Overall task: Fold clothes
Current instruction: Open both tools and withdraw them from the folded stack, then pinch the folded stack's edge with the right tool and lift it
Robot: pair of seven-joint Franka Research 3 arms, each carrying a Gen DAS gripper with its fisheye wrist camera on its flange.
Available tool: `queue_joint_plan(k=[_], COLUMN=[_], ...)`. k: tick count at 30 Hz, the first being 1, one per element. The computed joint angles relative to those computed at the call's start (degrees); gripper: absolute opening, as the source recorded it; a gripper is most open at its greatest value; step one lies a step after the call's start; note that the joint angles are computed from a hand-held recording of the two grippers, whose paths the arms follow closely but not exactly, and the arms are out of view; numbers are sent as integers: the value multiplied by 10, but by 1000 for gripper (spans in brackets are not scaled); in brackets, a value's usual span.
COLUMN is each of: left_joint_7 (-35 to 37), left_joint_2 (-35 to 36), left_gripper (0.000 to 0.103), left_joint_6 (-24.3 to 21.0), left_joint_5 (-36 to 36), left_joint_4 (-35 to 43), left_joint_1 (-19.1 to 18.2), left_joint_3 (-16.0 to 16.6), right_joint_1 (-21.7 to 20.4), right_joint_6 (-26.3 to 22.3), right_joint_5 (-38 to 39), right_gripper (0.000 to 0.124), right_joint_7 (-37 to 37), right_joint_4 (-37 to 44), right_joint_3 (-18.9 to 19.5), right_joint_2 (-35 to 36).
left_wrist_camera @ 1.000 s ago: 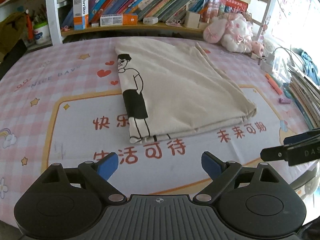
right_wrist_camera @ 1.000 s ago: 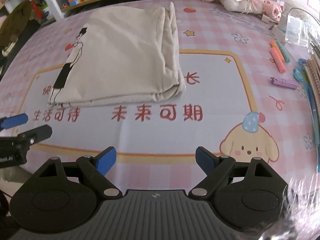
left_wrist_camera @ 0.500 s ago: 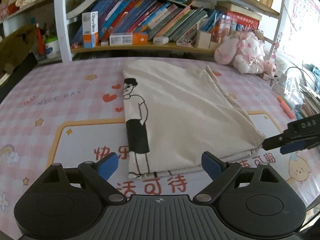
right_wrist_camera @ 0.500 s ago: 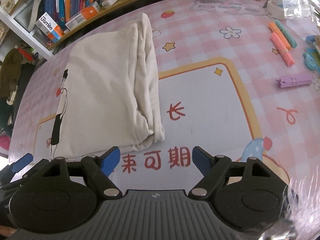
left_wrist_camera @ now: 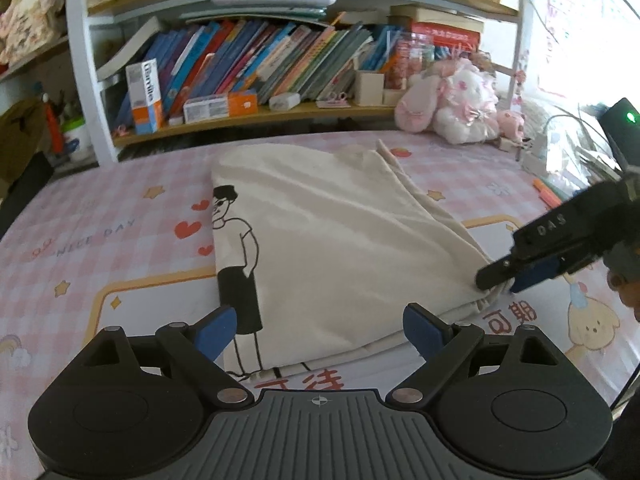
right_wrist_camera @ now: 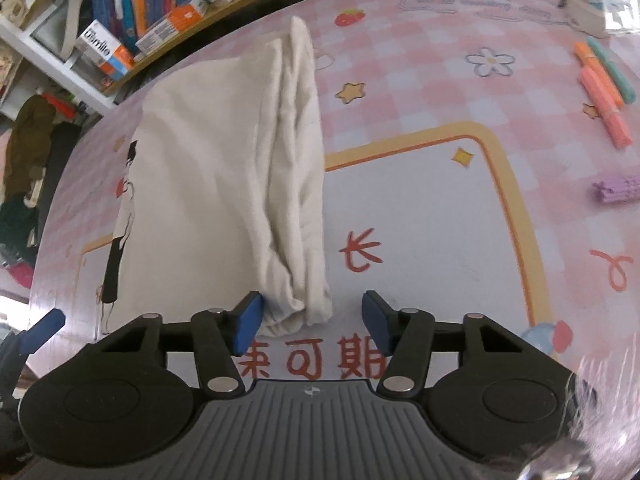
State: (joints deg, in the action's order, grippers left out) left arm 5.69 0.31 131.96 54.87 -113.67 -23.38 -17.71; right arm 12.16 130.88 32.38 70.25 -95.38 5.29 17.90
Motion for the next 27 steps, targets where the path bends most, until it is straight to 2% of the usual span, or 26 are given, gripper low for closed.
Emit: queue_joint_plan(k=[4, 11, 20, 21, 22, 27], left_joint_7=[-1, 0, -13, -15, -17, -27], left_joint_2=[9, 21, 24, 23, 23, 19], left_gripper=[96, 96, 101, 101, 101, 102], left_joint_6=[-10, -24, -16, -15, -15, -19], left_joint_5=[30, 27, 29, 29, 28, 26], left_joint_4=[4, 14, 15, 14, 13, 9], left_joint_1=[-6, -15, -19, -18, -18, -18], left_joint_3=[-3, 0, 4, 4, 4, 3], right_joint_1=[-5, 0, -4, -4, -5, -11], right_joint_6=[-23, -29, -40, -40, -41, -49], right_joint_5=[13, 11, 19, 21, 23, 42], right_gripper=[50, 30, 28, 26, 19, 15], right_joint_7=[-31, -45, -45, -46, -47, -46], right_joint_4=[16, 23, 29, 29, 29, 33], right_joint_3=[8, 5, 6, 6, 7, 9], right_joint_2=[10, 15, 21, 21, 22, 23])
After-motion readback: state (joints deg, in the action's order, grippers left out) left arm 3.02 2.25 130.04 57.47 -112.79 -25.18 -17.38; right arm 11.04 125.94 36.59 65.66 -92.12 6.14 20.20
